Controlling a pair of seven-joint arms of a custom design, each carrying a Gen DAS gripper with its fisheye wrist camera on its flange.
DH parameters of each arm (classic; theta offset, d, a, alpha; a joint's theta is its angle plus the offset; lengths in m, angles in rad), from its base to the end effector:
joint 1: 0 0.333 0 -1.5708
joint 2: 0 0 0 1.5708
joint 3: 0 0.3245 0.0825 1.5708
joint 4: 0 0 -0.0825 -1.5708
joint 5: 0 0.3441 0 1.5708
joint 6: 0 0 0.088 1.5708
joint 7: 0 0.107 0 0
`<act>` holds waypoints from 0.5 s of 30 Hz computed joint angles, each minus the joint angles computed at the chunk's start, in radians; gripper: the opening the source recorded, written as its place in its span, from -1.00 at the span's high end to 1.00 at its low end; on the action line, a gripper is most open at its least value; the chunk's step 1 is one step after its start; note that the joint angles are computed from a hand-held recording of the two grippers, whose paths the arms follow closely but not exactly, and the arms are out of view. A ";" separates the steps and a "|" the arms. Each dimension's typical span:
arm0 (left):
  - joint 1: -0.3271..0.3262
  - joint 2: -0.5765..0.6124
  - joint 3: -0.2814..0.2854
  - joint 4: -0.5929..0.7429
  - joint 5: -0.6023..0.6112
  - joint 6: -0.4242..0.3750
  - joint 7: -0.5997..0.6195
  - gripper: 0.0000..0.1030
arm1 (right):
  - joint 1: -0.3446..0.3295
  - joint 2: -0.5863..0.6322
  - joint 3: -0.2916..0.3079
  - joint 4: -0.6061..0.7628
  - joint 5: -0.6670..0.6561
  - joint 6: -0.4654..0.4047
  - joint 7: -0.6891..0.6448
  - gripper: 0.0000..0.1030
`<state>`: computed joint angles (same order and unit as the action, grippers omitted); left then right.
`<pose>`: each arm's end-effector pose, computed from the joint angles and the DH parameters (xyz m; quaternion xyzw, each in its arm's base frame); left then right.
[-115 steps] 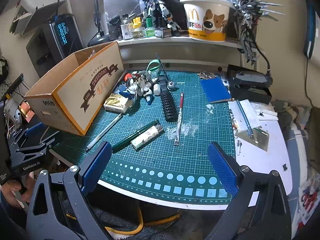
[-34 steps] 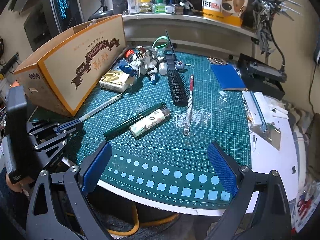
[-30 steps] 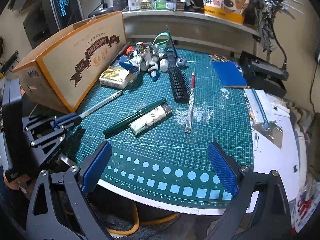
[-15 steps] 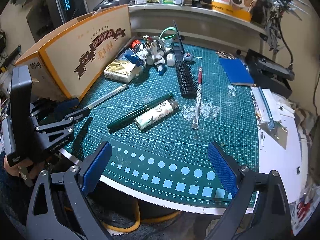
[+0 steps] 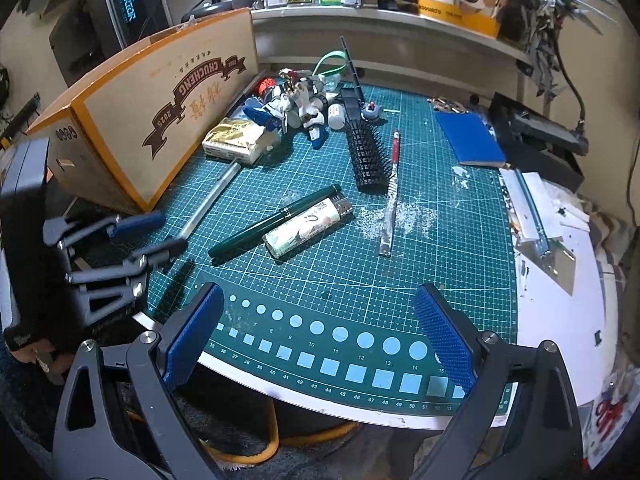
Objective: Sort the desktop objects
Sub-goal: 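Lower the left gripper over the clear pen and close on it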
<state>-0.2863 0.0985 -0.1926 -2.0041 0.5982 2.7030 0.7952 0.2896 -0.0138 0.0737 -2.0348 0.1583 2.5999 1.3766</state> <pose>0.5095 -0.2821 0.5021 -0.6075 0.7165 -0.2518 0.2327 0.5206 0.1947 0.5415 -0.8096 0.5101 -0.1392 0.2548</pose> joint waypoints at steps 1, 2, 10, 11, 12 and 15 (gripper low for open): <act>0.005 0.008 0.000 0.009 -0.023 -0.001 0.007 0.31 | 0.000 -0.001 0.000 -0.001 0.003 0.002 -0.003 -0.87; 0.010 0.016 0.001 0.016 -0.047 0.003 0.016 0.31 | 0.000 -0.001 0.000 -0.001 0.006 0.003 -0.006 -0.87; -0.025 0.105 0.023 0.111 -0.049 -0.016 -0.002 0.10 | -0.001 -0.004 -0.001 -0.004 0.024 0.009 -0.022 -0.87; -0.034 0.112 0.029 0.122 -0.038 -0.023 -0.014 0.10 | -0.002 -0.005 -0.002 -0.004 0.024 0.010 -0.022 -0.87; -0.040 0.118 0.033 0.130 -0.033 -0.027 -0.022 0.10 | -0.002 -0.006 -0.002 -0.005 0.024 0.010 -0.022 -0.87; -0.049 0.131 0.038 0.149 -0.031 -0.035 -0.029 0.11 | -0.004 -0.007 -0.004 -0.006 0.025 0.010 -0.024 -0.87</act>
